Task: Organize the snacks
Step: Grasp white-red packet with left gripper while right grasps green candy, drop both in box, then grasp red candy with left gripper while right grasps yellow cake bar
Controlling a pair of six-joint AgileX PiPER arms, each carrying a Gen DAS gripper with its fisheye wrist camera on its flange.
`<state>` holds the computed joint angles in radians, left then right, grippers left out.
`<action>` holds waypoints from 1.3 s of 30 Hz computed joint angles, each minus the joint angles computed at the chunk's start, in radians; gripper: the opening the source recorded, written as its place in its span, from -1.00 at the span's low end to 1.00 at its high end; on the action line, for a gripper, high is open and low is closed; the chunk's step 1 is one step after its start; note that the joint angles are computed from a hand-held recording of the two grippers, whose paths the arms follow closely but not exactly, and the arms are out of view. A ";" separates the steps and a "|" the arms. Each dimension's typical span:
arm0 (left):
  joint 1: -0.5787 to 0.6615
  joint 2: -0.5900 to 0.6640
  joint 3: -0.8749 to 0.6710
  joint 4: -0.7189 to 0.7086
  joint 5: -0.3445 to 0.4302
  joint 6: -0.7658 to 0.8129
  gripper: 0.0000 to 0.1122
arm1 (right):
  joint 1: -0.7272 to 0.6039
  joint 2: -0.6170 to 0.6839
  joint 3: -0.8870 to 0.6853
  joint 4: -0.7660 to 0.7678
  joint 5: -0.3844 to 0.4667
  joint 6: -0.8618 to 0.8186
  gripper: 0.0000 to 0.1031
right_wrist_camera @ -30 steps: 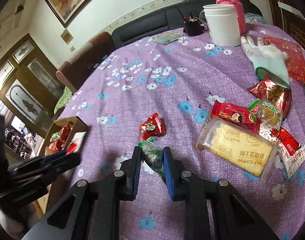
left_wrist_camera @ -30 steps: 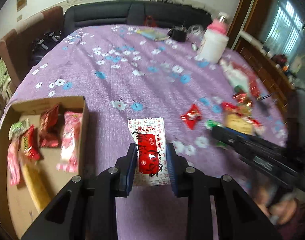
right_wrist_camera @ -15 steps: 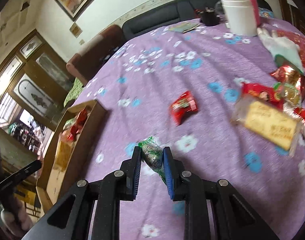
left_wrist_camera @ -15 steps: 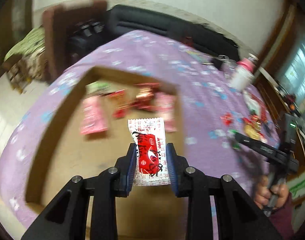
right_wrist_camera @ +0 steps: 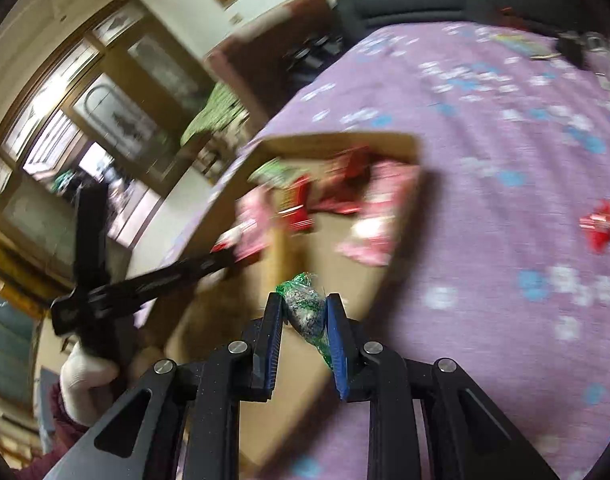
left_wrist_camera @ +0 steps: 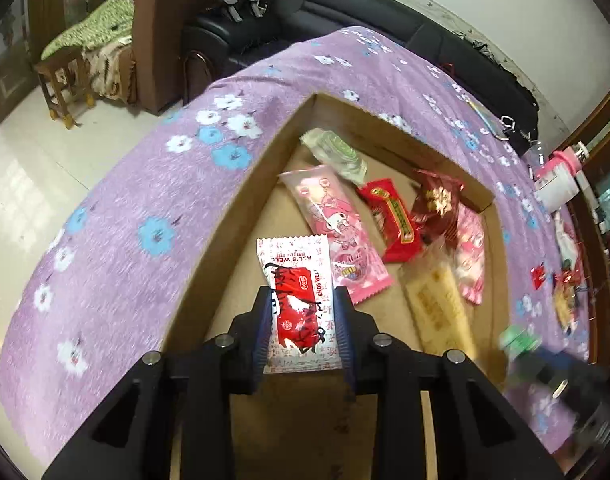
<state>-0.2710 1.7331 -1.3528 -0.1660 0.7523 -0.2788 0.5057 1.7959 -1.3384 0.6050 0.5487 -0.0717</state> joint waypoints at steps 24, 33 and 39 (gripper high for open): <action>0.016 -0.406 0.365 -0.237 -0.205 0.160 0.19 | 0.051 -0.156 0.180 -0.316 -0.094 0.290 -0.07; -0.163 -0.381 0.341 -0.141 -0.218 0.087 0.22 | -0.322 -0.453 0.526 -0.506 -0.131 0.432 -0.08; -0.285 -0.338 0.299 -0.033 -0.202 -0.030 0.22 | -0.603 -0.435 0.532 -0.337 -0.178 0.195 -0.09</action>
